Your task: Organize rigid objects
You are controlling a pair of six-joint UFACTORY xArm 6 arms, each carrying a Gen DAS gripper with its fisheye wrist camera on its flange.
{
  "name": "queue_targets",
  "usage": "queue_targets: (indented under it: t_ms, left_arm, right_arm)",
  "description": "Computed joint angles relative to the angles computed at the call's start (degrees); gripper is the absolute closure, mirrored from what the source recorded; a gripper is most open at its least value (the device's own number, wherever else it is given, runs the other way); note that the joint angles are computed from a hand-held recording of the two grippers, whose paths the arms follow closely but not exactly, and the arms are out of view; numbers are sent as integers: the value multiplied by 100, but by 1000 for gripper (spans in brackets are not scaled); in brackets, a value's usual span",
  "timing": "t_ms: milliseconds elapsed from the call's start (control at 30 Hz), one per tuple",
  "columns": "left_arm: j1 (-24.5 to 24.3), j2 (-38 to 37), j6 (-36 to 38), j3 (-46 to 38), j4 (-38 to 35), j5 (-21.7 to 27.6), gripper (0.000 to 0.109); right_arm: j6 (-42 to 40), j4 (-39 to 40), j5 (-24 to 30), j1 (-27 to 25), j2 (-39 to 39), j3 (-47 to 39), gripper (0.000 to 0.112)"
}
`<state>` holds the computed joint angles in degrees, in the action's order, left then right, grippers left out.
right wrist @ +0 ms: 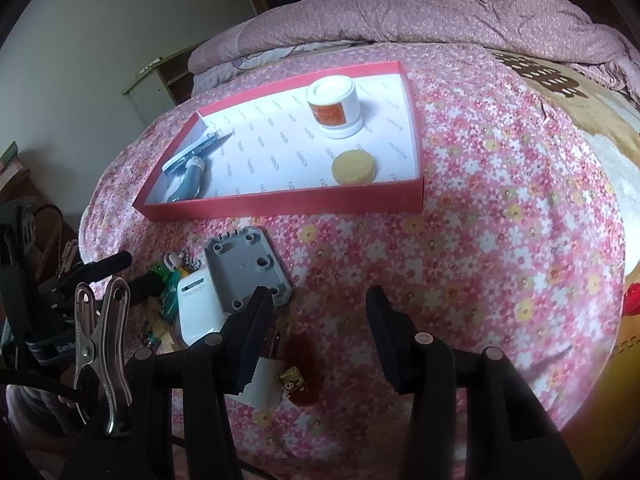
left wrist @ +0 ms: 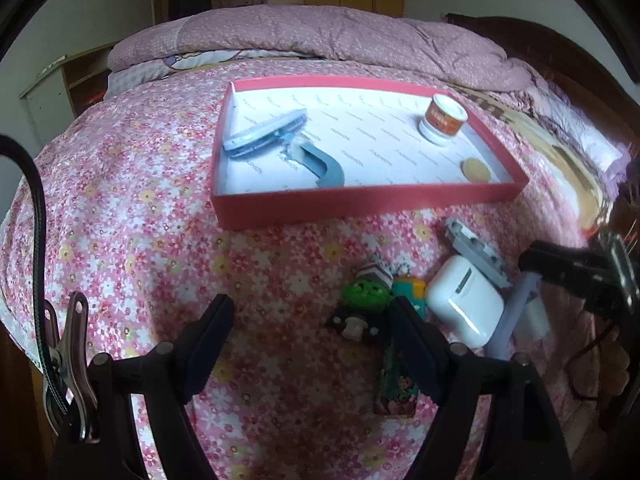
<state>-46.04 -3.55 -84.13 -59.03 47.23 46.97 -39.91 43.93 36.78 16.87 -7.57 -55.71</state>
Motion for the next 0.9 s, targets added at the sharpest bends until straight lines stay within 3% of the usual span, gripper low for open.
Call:
queue_targets:
  t_ms: [200,500,900]
  left_arm:
    - [-23,50,-199,-37,158,298,24]
    - [105,376,-133,-274,357,141,24]
    - [91,245,-891,-50,759,338,29]
  right_arm:
    - [-7,54,30,-11,12,10,62]
    - [-52,5,8,48,1,30,62]
    - [32,-447,-218,290,27,3,62]
